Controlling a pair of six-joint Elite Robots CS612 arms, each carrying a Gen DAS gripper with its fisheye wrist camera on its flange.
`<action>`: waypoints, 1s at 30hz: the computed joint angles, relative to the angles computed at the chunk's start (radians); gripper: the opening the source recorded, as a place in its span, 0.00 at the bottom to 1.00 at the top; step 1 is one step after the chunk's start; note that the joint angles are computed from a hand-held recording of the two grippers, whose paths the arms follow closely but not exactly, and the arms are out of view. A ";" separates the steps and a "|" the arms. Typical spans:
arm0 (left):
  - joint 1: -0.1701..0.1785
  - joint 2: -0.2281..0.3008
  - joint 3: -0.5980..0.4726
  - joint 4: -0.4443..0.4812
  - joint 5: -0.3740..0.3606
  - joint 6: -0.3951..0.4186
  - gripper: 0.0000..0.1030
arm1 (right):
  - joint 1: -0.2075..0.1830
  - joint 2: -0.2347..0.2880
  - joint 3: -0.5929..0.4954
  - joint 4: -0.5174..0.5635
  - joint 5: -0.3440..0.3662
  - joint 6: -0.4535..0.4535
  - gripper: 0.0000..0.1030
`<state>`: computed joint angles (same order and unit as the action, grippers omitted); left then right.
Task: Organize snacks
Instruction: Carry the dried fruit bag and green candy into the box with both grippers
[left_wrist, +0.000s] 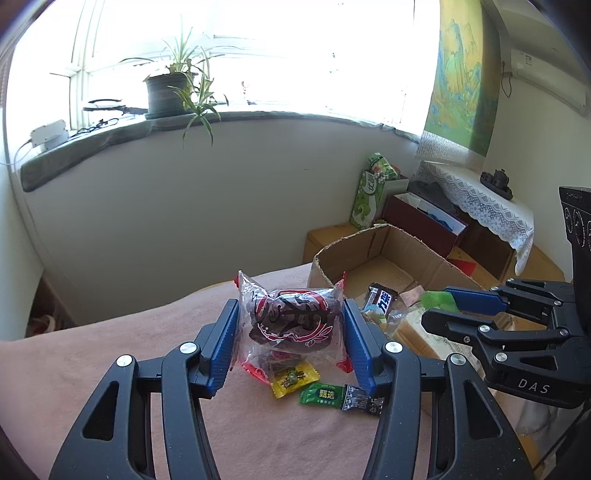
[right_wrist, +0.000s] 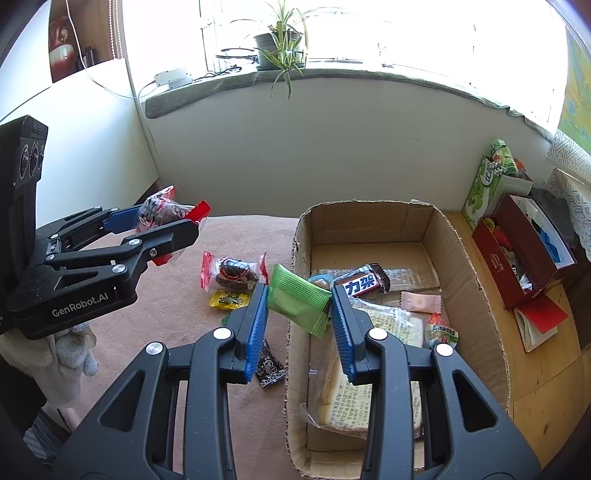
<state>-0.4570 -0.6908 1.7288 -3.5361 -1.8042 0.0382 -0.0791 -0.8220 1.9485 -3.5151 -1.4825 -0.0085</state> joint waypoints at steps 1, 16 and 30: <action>-0.003 0.000 -0.002 0.002 -0.001 0.001 0.52 | -0.003 0.000 0.001 -0.004 -0.006 0.003 0.34; -0.055 0.017 -0.047 0.047 0.008 0.018 0.52 | -0.070 0.009 -0.023 0.013 -0.023 0.042 0.34; -0.082 0.034 -0.081 0.091 0.003 0.026 0.52 | -0.107 0.036 -0.071 0.077 -0.026 0.050 0.34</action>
<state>-0.5385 -0.6567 1.6475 -3.4448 -1.8010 0.0645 -0.1865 -0.7860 1.8777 -3.4383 -1.5085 0.0413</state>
